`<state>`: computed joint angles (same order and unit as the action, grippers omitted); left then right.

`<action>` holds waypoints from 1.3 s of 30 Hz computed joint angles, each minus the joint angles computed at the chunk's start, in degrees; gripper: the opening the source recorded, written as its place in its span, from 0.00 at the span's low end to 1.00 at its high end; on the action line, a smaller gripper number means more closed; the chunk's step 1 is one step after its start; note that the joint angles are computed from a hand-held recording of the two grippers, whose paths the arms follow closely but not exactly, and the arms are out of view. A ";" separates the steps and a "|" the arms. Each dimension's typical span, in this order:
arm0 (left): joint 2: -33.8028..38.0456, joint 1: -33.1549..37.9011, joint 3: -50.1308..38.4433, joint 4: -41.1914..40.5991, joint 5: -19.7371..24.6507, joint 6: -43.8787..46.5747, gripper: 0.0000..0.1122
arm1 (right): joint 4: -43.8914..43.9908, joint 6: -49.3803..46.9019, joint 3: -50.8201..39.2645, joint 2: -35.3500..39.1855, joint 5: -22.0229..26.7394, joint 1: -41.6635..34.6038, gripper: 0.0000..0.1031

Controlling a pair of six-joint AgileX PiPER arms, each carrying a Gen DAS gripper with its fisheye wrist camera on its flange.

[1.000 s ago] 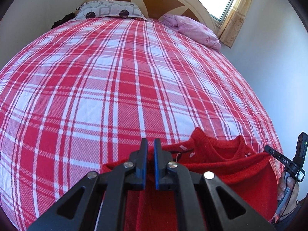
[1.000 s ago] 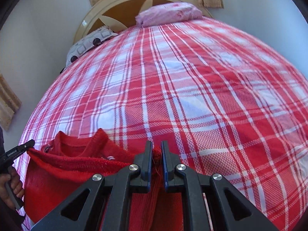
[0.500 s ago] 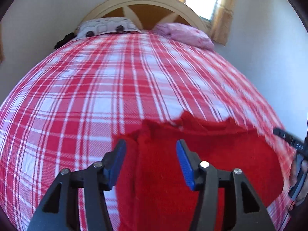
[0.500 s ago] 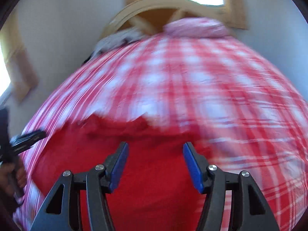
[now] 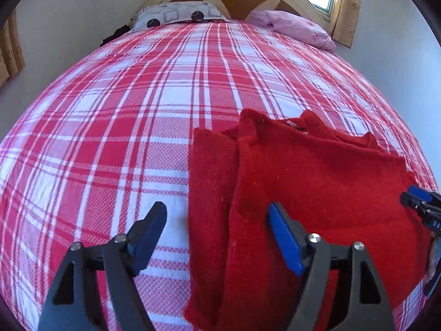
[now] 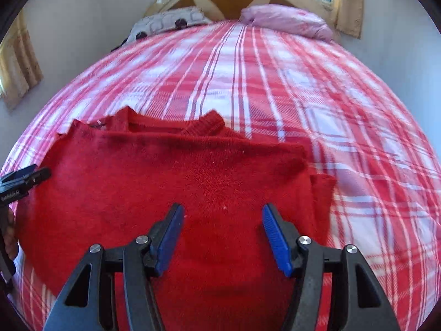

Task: Fold small clothes

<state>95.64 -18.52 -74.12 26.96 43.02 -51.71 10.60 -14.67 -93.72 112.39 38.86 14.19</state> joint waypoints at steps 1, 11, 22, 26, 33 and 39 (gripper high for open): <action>-0.58 -0.55 0.43 0.74 0.46 -0.61 0.69 | 2.01 -2.33 3.19 -2.75 -1.64 -0.61 0.59; -6.87 -3.80 6.96 5.29 1.98 -6.30 0.71 | 8.48 -14.58 22.67 -18.06 -8.11 2.63 0.59; -7.26 -2.02 8.92 3.78 -0.67 -6.00 0.78 | 6.85 -11.04 27.91 -15.98 -12.92 4.66 0.62; -8.79 -1.61 10.02 2.19 -1.27 -5.30 0.77 | 4.64 -9.04 28.92 -16.59 -13.91 5.17 0.62; -16.60 -4.66 16.22 4.71 0.20 -8.74 0.80 | 1.36 -6.01 31.11 -17.46 -16.72 5.96 0.65; -17.36 -1.07 21.84 1.83 -4.99 -8.50 0.90 | -4.07 -1.16 32.44 -17.92 -18.55 7.10 0.68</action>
